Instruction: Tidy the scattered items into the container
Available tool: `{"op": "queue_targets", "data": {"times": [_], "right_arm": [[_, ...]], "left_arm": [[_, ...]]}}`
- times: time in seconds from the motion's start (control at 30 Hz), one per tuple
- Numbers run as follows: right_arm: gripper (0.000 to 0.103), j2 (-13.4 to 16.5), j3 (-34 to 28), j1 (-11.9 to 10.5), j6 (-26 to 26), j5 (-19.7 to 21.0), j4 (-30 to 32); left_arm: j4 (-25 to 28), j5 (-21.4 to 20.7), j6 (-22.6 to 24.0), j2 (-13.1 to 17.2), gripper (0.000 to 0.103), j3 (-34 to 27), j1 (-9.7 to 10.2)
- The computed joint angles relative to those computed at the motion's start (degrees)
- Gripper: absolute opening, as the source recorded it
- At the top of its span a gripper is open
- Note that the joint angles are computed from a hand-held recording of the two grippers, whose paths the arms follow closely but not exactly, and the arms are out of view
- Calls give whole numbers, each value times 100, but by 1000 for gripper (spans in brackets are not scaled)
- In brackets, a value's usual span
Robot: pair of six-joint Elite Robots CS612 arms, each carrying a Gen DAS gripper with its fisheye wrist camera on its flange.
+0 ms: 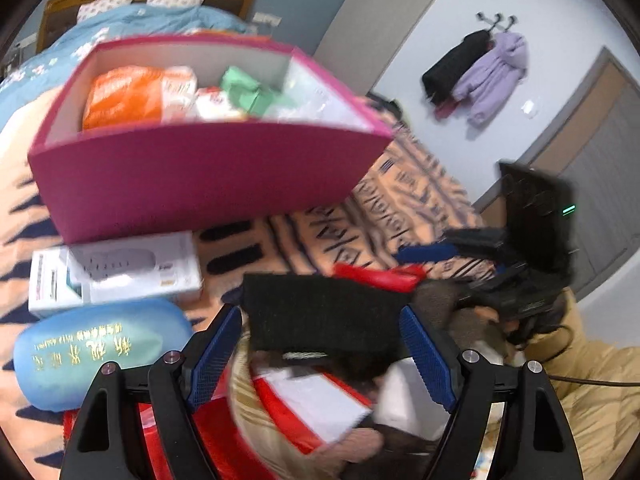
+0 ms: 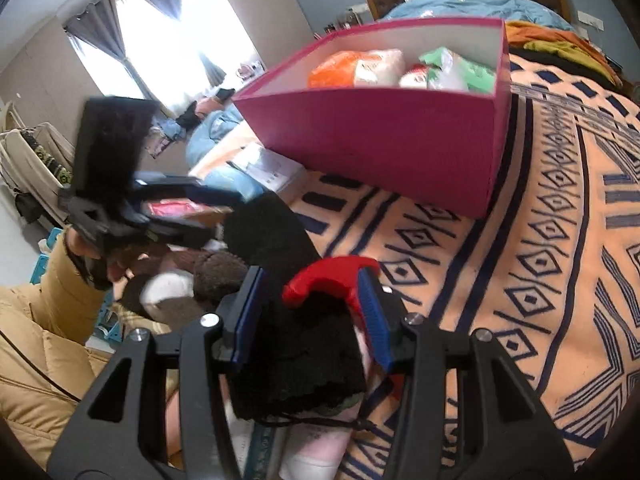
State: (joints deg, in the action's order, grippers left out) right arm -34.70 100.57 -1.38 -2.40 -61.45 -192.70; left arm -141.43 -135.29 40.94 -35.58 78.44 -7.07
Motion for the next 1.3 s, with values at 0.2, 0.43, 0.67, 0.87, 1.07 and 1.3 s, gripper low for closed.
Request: {"op": "queue_targets", "data": {"times": [0.2,0.43,0.67,0.87,1.07,1.3], "right_arm": [[58,20,47,-42,58,-75,-92],[58,-78,232,-64,-89,-334,-300],[58,-28,181,30,-472,-816,22],[58,39,86,39,-503,-931,-13],[58,75,68,15,-427,-1044,-39],[40,105,72,-1,-408,-973,-131]], "left_arm": [[281,-8,586,-189,83,123,-150],[1060,798,1067,-218,83,-48,-531],[1469,1485,1053,-177,83,-293,-724],[1593,1986,1082,-129,83,-409,-852],[1669,2354,1240,-58,83,-487,-950],[2010,2380,1316,51,79,-646,-949]]}}
